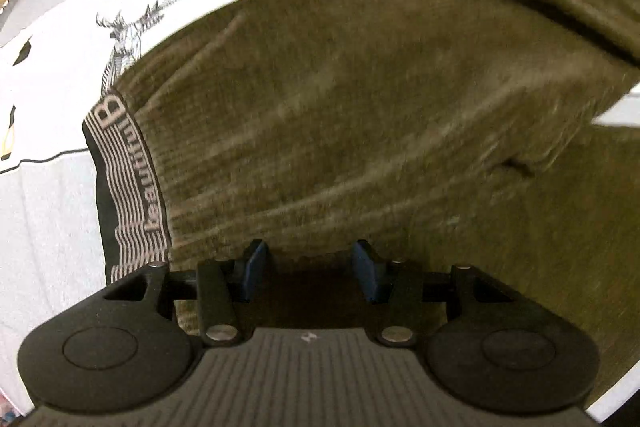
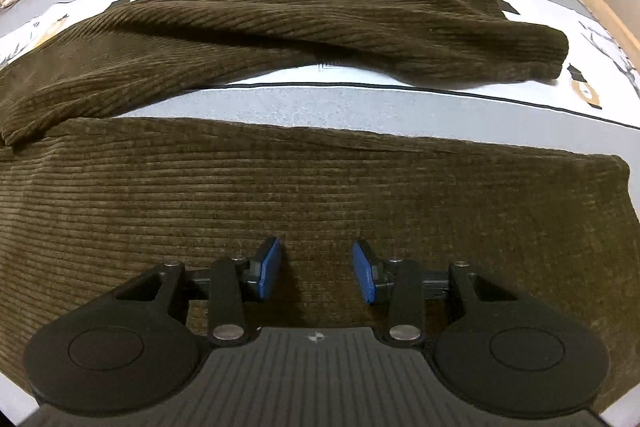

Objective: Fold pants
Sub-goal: 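Lift the waistband, lay it flat over the pants, open left gripper, then grasp the pant leg cuff with the right gripper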

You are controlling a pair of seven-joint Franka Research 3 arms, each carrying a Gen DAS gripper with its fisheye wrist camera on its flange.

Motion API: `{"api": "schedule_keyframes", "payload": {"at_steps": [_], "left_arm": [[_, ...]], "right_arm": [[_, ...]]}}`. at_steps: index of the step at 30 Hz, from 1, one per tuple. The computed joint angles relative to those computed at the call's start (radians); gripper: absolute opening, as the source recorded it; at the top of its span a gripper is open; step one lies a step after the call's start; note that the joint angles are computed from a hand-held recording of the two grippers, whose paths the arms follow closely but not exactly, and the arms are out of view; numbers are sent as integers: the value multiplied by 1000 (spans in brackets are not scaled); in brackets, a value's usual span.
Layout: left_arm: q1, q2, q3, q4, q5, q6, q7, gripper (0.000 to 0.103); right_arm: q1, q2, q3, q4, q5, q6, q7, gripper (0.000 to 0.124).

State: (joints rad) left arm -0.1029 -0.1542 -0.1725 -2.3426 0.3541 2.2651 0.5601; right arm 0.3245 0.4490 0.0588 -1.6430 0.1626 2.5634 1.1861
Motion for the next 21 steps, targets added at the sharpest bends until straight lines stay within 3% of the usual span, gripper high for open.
{"api": "schedule_keyframes", "payload": {"at_steps": [7,13,15,18,21], "left_arm": [[10,-24,-7,-11,59,37,-71,57],[16,-25,-12,4,105,70,-129,57],[15,-17,-13,19,113,69,-136,56],[15,-6,-15,35,134,80,-160,41],[10,-11,-14,41,132,107,-169,25]], "right_arm": [[-22,10,7,23,48,16,2,42],[-31,-3,14,8,91,100,20,42],[-38,-7,22,6,116,144,25,35],[-55,-2,36,16,168,202,35,17],[-66,13,41,34,212,253,65,14]]}}
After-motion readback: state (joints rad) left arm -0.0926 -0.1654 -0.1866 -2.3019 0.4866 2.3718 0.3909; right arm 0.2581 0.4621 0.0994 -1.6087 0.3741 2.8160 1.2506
